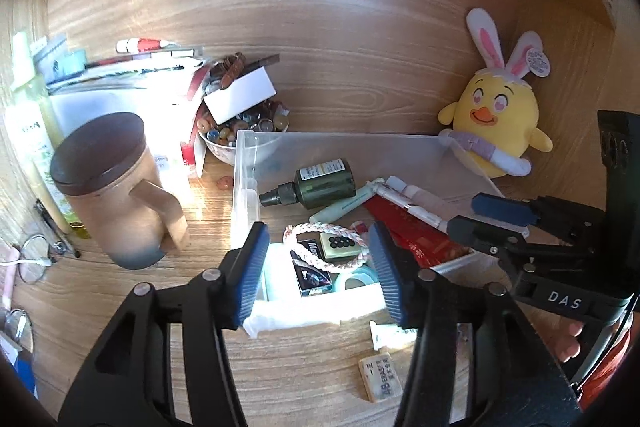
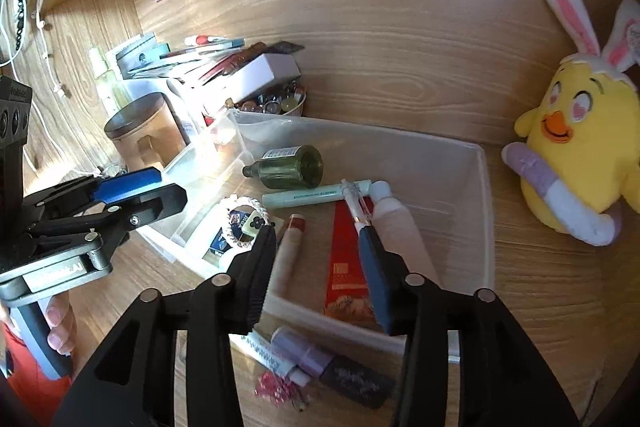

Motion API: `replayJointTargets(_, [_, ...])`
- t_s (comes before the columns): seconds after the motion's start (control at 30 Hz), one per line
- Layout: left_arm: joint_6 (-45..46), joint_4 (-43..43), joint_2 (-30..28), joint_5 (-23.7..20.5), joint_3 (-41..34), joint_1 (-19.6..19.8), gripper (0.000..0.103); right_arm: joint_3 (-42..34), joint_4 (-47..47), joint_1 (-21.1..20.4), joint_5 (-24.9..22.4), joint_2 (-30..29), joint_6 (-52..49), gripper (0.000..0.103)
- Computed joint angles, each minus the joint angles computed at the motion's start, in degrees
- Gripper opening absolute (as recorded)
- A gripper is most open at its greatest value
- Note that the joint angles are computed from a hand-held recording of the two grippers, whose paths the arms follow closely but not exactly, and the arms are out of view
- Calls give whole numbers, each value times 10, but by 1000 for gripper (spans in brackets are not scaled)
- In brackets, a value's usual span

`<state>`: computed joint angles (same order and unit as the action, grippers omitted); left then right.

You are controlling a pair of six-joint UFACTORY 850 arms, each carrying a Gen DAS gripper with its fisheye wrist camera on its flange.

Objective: Organize objects
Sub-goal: 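Carry the rope keychain and red-capped tube over the clear box and release both, then grasp the beige AB eraser with the left gripper while the right grasps the pink charm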

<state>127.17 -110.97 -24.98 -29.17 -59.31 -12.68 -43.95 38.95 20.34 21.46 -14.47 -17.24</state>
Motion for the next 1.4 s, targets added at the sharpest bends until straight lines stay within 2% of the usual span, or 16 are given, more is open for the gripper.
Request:
replayJointTargets(0.17, [18,-8,22,-14,26,6,65,28,48,18,27,28,-50,50])
replayJointTargets(0.33, [39,-10,39,-17,51,9,69,56,79,34,55,54,-77,55])
replayJointTargets(0.67, [30,46,32,12,76,-4,70,97,53,46,58,71,-26,56])
replayJointTargets(0.9, [-21,118,10,45,72,-21,70,109,86,74,64,51,-44,56])
replayJointTargets(1.03, [-36,138,2,49,71,-26,70,107,78,77,50,36,-39,56])
replayJointTargets(1.2, [-61,172,-13,53,61,-34,45,82,60,70,13,4,-37,56])
replayJointTargets(1.23, [-36,150,-11,54,65,-34,44,78,51,67,6,-2,-31,56])
replayJointTargets(1.3, [-20,144,-10,50,68,-32,32,68,46,64,-5,-13,-25,56])
replayJointTargets(1.4, [-17,149,-11,37,68,-25,27,58,48,61,-15,-26,-23,56])
